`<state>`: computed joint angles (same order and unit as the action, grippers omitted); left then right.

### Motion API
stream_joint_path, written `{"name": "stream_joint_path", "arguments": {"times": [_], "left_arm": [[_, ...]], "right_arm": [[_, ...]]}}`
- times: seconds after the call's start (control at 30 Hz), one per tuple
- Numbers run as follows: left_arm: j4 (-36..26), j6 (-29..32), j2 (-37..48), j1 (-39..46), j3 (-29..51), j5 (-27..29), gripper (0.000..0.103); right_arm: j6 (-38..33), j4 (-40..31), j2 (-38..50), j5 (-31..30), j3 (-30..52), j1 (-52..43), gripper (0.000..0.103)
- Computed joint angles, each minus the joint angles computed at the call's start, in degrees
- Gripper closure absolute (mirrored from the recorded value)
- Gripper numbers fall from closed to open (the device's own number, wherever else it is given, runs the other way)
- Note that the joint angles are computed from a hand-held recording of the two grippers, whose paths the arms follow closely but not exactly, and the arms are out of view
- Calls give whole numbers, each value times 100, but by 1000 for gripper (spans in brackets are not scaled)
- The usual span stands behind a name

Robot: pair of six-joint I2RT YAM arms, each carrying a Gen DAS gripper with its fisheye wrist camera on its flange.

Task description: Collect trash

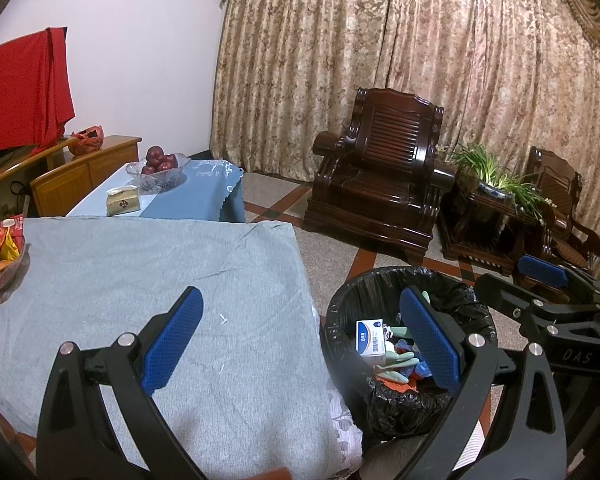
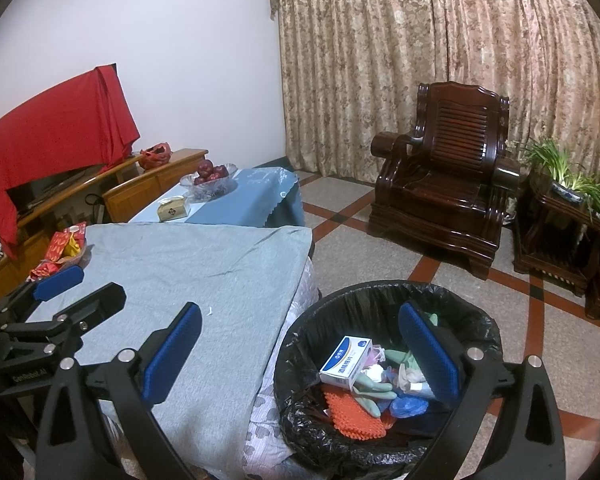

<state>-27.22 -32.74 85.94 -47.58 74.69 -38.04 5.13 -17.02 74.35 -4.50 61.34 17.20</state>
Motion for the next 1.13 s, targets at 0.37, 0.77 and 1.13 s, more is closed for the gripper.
{"name": "stream_joint_path", "arguments": {"times": [0.37,0.77,1.13], "left_arm": [[-10,0,-3,4,-9,7,7],[-27,-17,-24,-4,-23,8,7],[14,-9,-77,-9,-137,4,7]], "right_arm": [[9,-19,23,19,31,27,6],[28,-74,39,41,79,57,6],[54,-80,27,64,71,88,6]]}}
